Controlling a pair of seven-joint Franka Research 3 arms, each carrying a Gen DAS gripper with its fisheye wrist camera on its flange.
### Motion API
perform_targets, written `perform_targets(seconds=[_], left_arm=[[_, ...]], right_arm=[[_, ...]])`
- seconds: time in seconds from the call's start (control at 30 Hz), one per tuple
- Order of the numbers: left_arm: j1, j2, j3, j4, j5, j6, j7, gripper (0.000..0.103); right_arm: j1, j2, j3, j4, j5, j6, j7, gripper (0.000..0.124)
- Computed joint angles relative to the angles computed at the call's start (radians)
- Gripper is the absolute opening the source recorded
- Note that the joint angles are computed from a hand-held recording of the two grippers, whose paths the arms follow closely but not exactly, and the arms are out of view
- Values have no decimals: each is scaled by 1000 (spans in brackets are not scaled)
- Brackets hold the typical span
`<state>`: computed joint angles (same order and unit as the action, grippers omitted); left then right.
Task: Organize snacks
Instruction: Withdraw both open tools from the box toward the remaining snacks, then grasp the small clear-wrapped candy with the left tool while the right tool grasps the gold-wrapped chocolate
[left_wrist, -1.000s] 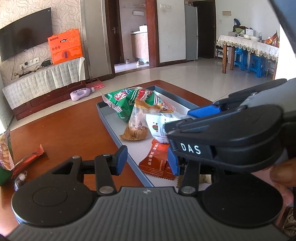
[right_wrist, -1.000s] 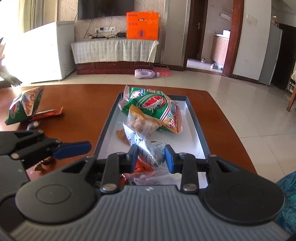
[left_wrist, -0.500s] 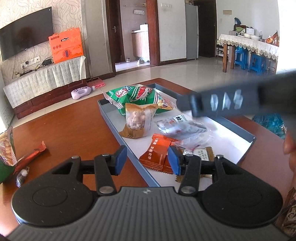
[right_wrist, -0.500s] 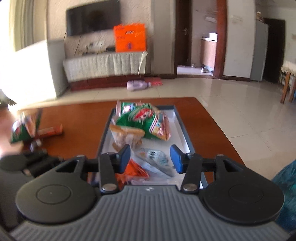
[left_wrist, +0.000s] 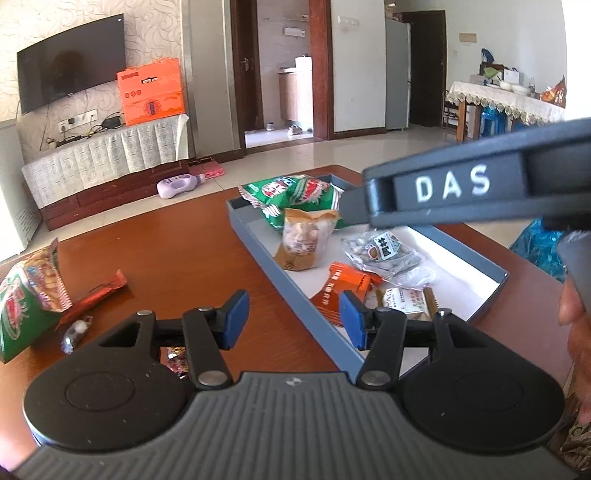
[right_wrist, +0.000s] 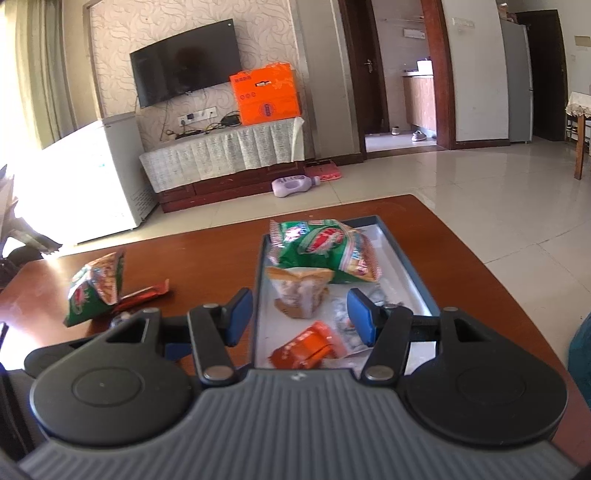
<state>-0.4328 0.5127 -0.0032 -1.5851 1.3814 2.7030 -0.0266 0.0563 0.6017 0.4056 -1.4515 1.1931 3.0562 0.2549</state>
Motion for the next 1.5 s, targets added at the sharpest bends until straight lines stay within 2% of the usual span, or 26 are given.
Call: perform_targets(seconds=[0.23, 0.43, 0.57, 0.67, 0.8, 0.93, 1.0, 1.27, 1.5], left_arm=[[22, -111, -6, -139, 96, -31, -115, 60], [102, -227, -43, -291, 148, -82, -197, 60], [168, -288, -65, -384, 156, -113, -228, 60], [214, -305, -75, -423, 141, -115, -198, 60], [255, -289, -78, -433, 142, -88, -170, 60], [282, -267, -70, -426, 171, -42, -181, 60], [292, -256, -63, -420, 192, -17, -201, 60], [317, -184, -39, -343, 217, 63, -213, 60], [325, -130, -14, -286, 133, 132, -137, 58]], right_arm=[[-3, -22, 38, -27, 59, -16, -125, 59], [46, -22, -1, -23, 68, -73, -140, 59], [95, -18, -49, -26, -20, -143, -89, 59], [122, -18, -71, -43, -110, -197, -87, 59], [178, -4, -118, -55, -274, -213, -35, 59], [180, 22, -95, -48, -335, -163, -11, 59], [211, 37, -132, -29, -397, -165, 76, 59], [180, 73, -107, 10, -492, -188, 165, 59], [177, 97, -103, 40, -542, -203, 206, 59]])
